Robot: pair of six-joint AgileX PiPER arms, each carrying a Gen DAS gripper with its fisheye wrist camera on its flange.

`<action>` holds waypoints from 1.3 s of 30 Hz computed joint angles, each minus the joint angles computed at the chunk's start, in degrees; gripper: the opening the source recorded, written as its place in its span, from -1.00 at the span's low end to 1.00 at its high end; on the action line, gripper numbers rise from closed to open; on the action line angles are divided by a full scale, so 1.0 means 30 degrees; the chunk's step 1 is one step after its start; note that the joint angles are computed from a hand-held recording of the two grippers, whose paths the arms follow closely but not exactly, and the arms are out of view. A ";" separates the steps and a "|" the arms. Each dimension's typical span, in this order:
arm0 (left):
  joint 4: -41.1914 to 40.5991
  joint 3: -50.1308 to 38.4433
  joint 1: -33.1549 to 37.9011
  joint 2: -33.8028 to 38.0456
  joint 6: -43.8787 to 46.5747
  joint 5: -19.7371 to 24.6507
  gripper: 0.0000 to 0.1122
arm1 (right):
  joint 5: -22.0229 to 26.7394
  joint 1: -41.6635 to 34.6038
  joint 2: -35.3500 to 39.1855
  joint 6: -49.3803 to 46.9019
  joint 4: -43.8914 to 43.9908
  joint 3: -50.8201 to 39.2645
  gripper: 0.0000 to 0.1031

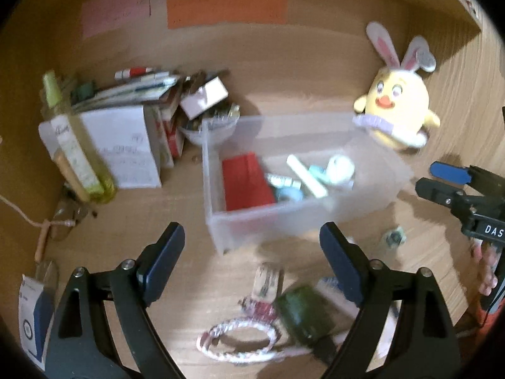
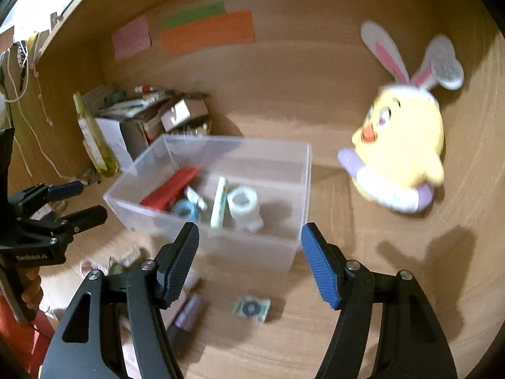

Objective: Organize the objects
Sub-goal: 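Grasp the dark green bottle with left tool while right tool grasps square sticker pack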

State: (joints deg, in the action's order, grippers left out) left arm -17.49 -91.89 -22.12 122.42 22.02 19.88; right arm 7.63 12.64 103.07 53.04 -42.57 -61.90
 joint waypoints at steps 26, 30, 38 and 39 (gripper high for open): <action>-0.8203 0.3151 0.0139 0.0569 0.8034 0.1153 -0.18 | 0.0817 0.0469 0.3746 0.0180 0.0759 -0.0204 -0.14; -0.8533 0.3069 0.0242 0.0641 0.8181 0.1137 -0.26 | 0.0914 0.0624 0.3752 0.1191 -0.0213 -0.0262 -0.34; -1.0896 0.4297 0.0661 -0.0661 1.0391 0.0342 -0.26 | -0.0287 0.0395 0.2620 0.5830 -0.4158 0.1082 -0.40; -1.1299 0.4428 0.0755 -0.0880 1.0731 0.0288 -0.26 | -0.0418 0.0385 0.2369 0.7035 -0.5330 0.1328 -0.40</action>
State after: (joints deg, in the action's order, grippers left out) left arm -51.39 -78.61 -19.86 119.78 54.21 20.75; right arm 6.38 13.79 110.17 74.15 -58.56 -57.92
